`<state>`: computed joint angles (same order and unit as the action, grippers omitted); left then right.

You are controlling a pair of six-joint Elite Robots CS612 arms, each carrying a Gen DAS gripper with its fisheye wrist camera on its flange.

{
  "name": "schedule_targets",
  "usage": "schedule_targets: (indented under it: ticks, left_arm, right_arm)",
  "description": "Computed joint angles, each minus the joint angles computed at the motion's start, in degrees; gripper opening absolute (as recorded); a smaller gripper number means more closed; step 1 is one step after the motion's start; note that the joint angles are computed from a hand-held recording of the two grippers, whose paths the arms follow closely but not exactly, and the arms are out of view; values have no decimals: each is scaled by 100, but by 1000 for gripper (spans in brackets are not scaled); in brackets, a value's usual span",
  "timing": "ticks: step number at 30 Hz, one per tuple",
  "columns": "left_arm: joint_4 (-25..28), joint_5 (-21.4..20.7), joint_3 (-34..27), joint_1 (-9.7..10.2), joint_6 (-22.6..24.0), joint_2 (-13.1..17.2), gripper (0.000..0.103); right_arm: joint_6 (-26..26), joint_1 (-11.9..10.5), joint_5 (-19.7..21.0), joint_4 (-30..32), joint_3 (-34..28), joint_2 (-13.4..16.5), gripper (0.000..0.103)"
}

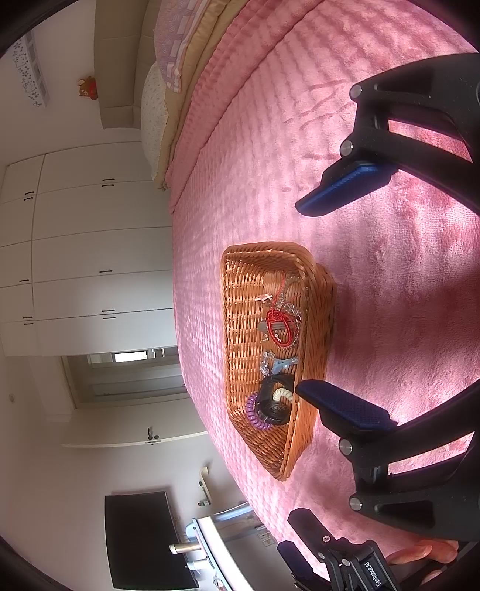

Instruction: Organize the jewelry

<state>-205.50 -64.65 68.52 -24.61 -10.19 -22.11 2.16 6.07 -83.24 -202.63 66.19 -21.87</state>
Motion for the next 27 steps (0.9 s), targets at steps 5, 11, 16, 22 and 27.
schedule_targets:
  ticks: [5,11,16,22,27]
  left_arm:
    - [-37,16,0,-1,35,6,92]
    - [-156,168,10,-36,125,9,92]
    - [-210,198,16,-45,177,8,92]
    - [-237,247,3,-63,274,16,92]
    - [-236,260,15,-70,261,8,92]
  right_arm:
    - [-1,5,-23,-71,20,-5,86]
    - [-37,17,-52,-172,53,-19,86]
    - [-52,18,-37,-204,81,-32,86]
    - [-48,21,-28,-194,81,-36,86]
    - [-48,23,-33,-199,88,-41,86]
